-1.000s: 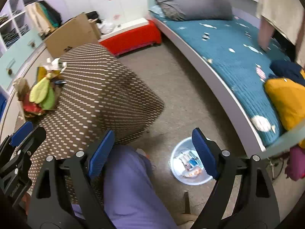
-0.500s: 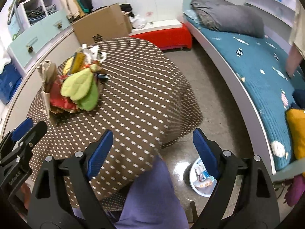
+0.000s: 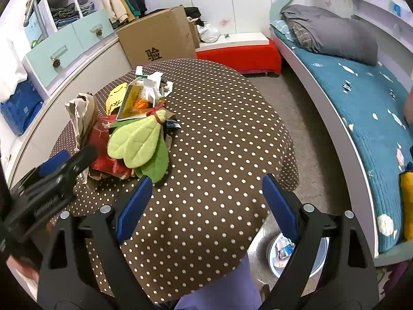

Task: Collect trash
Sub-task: 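Move both tools back to the table toward the brown paper bag, then grasp the brown paper bag with the left tool while the right tool grasps the green cloth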

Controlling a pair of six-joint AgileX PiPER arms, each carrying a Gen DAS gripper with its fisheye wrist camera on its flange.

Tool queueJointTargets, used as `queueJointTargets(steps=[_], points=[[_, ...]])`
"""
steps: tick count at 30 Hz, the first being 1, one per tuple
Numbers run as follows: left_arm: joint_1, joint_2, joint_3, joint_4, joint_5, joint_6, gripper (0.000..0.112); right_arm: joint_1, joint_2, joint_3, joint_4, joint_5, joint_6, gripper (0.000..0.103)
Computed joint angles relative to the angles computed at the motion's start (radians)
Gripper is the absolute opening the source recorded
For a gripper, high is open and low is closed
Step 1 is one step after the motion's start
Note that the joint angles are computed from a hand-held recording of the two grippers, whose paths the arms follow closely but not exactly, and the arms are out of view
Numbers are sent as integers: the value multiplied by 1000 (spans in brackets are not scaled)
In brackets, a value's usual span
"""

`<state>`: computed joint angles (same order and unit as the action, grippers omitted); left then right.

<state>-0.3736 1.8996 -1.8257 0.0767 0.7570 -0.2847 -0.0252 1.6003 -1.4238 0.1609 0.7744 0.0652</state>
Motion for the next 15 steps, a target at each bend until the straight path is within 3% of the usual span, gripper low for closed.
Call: queueJointTargets(steps=[2, 4, 6, 8, 13, 14, 15], points=[[19, -3, 8, -39, -30, 4, 82, 3, 17, -16, 5, 2, -10, 86], [48, -12, 26, -108, -73, 33, 73, 6, 39, -41, 17, 11, -22, 86], [80, -25, 49, -205, -98, 84, 50, 14, 68, -78, 39, 24, -48, 86], [100, -32, 61, -255, -101, 106, 34, 29, 93, -107, 53, 34, -65, 86], [141, -37, 90, -279, -127, 140, 32, 54, 166, -194, 96, 60, -103, 86], [148, -24, 76, -263, -120, 125, 35, 58, 184, -215, 101, 67, -106, 86], [150, -13, 61, -245, -108, 109, 45, 64, 204, -240, 99, 78, -104, 86]])
